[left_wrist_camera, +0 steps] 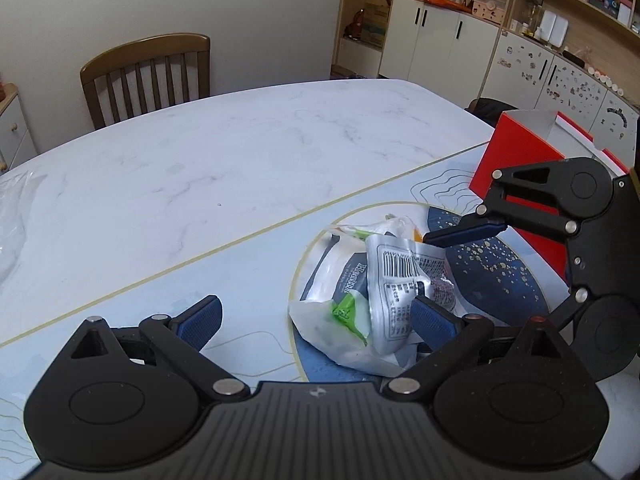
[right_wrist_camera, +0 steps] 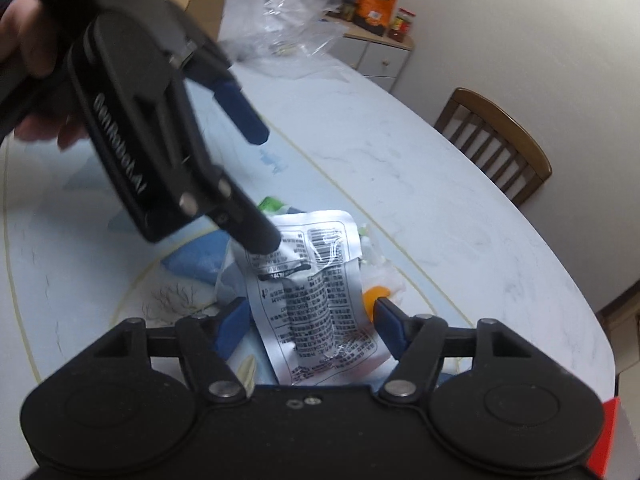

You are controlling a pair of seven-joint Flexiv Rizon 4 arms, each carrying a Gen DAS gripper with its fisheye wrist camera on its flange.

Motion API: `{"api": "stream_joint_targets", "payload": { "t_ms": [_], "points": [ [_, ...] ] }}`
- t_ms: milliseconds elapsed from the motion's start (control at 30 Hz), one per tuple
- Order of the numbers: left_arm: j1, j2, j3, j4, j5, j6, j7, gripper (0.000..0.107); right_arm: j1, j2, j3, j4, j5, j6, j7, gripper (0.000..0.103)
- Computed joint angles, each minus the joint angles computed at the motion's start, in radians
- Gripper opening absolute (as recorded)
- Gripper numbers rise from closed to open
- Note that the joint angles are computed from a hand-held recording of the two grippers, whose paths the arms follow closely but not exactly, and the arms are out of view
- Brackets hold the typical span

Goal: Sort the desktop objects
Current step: 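Grasp the white tissue bag with the left tool while the right tool holds the foil packet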

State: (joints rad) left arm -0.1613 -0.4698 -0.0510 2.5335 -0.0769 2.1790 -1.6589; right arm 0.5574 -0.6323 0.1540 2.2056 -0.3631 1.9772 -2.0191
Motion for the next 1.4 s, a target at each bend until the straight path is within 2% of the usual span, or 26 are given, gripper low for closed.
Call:
{"api": "stream_joint_targets", "payload": {
  "t_ms": [100,167,300,400,533,600,667,700,767,867,1033,1167,1300,1400],
  "points": [
    [0.008,-0.003,-0.006,-0.004,0.011,-0.004,-0.001,0.101,0.047,-0.001,-0.040,0.004,0.027,0.012,-0.031,0.065],
    [0.010,-0.006,-0.008,-0.007,0.018,-0.005,0.002,0.101,0.044,0.000,-0.036,0.003,0.034,0.008,-0.032,0.063],
    [0.014,-0.012,-0.009,-0.012,0.031,0.004,0.008,0.101,-0.022,0.015,0.018,0.001,0.005,-0.027,0.004,0.061],
    [0.053,-0.016,-0.033,-0.022,0.077,0.010,0.003,0.101,-0.041,0.037,0.021,0.012,-0.002,-0.043,0.022,0.061],
    [0.065,-0.028,-0.043,-0.054,0.128,-0.001,0.053,0.101,-0.122,0.063,0.066,0.011,-0.034,-0.114,0.080,0.061],
    [0.093,-0.040,-0.064,-0.078,0.171,-0.016,0.080,0.101,-0.163,0.069,0.090,0.005,-0.048,-0.152,0.110,0.061],
    [0.140,-0.052,-0.105,-0.109,0.215,-0.069,0.100,0.103,-0.183,0.077,0.098,0.005,-0.053,-0.174,0.130,0.061],
    [0.141,-0.059,-0.109,-0.125,0.214,-0.097,0.113,0.103,-0.184,0.079,0.095,0.008,-0.053,-0.175,0.136,0.061],
    [0.084,-0.076,-0.068,-0.154,0.171,-0.125,0.154,0.103,-0.200,0.081,0.104,0.009,-0.056,-0.187,0.149,0.060],
    [0.064,-0.100,-0.058,-0.185,0.141,-0.150,0.193,0.103,-0.211,0.085,0.105,0.012,-0.058,-0.201,0.162,0.060],
    [0.109,-0.123,-0.108,-0.208,0.127,-0.212,0.210,0.103,-0.216,0.085,0.098,0.016,-0.059,-0.217,0.172,0.060],
    [0.094,-0.129,-0.096,-0.198,0.109,-0.186,0.201,0.101,-0.232,0.080,0.110,0.012,-0.050,-0.226,0.190,0.060],
    [0.044,-0.124,-0.058,-0.191,0.079,-0.173,0.210,0.095,-0.260,0.076,0.142,0.003,-0.038,-0.239,0.222,0.060],
    [0.014,-0.116,-0.043,-0.187,0.050,-0.170,0.206,0.083,-0.229,0.081,0.117,0.010,-0.024,-0.229,0.245,0.059]
  ]
}}
